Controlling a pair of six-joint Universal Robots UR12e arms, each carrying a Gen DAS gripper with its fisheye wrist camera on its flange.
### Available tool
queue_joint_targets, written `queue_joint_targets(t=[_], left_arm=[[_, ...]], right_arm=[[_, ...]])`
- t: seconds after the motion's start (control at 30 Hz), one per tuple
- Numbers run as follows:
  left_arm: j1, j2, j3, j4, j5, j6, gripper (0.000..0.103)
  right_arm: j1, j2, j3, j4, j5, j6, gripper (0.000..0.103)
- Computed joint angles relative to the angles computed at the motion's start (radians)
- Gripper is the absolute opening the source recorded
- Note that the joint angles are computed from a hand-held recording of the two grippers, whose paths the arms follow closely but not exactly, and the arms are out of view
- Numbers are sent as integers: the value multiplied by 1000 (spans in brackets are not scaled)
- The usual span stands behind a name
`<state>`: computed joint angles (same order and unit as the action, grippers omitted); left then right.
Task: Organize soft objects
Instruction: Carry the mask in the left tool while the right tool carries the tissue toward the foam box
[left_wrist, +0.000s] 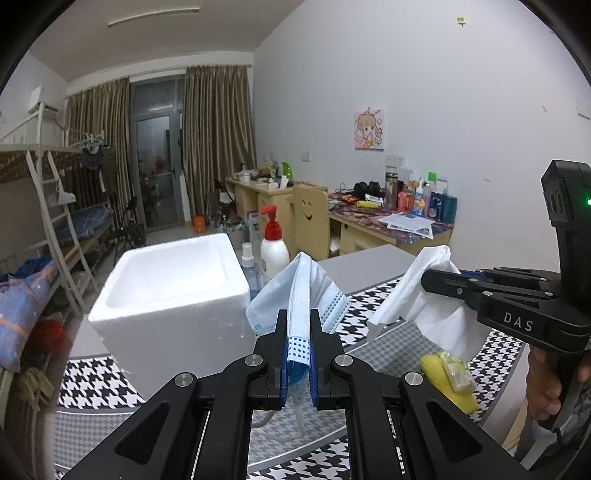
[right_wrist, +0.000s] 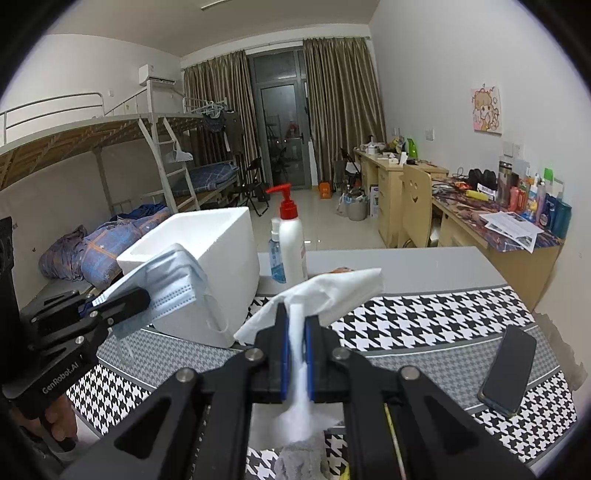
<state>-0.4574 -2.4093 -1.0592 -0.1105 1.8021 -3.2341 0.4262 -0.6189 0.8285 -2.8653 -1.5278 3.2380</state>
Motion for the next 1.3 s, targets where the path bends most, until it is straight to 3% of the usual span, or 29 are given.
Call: queue_joint_targets(t=[1.3], left_arm=[[-3,-26,100,43,94,85,9]], right_arm=[[12,28,-94,-38,-2,-35,10]])
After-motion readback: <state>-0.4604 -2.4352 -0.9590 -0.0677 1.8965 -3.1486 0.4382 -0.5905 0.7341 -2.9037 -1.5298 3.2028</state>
